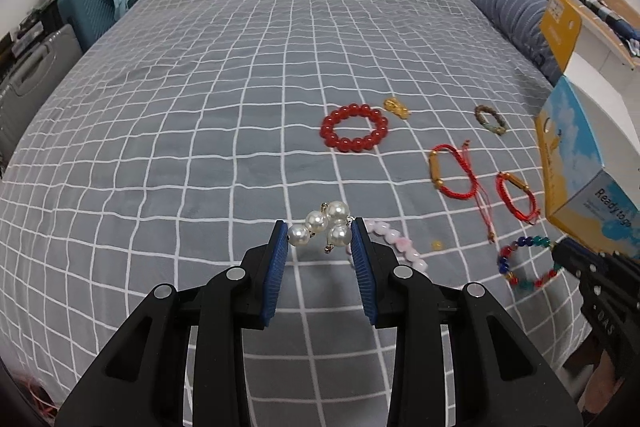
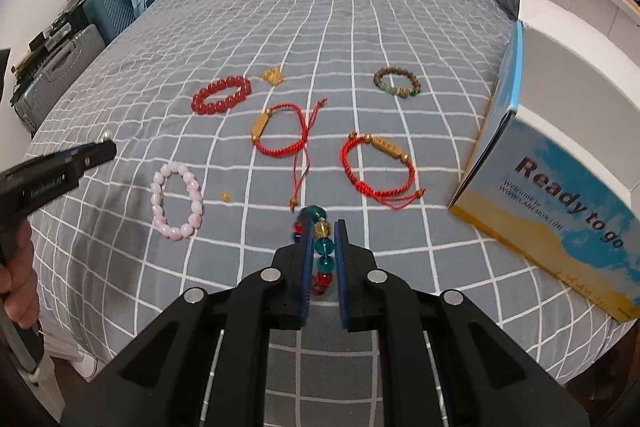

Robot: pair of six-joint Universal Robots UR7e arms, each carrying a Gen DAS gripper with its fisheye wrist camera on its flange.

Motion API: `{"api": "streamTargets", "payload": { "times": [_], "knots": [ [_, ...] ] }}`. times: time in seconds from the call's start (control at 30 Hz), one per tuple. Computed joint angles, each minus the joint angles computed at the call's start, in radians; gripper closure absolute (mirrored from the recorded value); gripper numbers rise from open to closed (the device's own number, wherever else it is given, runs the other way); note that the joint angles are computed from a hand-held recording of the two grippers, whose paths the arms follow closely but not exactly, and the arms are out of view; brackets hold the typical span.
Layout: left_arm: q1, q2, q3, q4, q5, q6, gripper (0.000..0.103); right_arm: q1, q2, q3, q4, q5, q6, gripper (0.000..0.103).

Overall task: Organize jewelry
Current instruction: 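Carry the pearl earrings and multicolour bracelet in both tools toward the open box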

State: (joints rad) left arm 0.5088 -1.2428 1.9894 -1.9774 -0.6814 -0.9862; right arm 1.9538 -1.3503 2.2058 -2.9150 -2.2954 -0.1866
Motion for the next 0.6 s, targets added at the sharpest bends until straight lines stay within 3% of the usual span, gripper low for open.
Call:
{"api": "streamTargets", "payload": {
  "times": [0.6],
  "knots": [
    [-0.043,0.015,-0.056,0.034,0.0,0.005,0.071,0.029,-0.009,-0.069,0.022,-0.017,-0.022,0.094]
  ]
}}
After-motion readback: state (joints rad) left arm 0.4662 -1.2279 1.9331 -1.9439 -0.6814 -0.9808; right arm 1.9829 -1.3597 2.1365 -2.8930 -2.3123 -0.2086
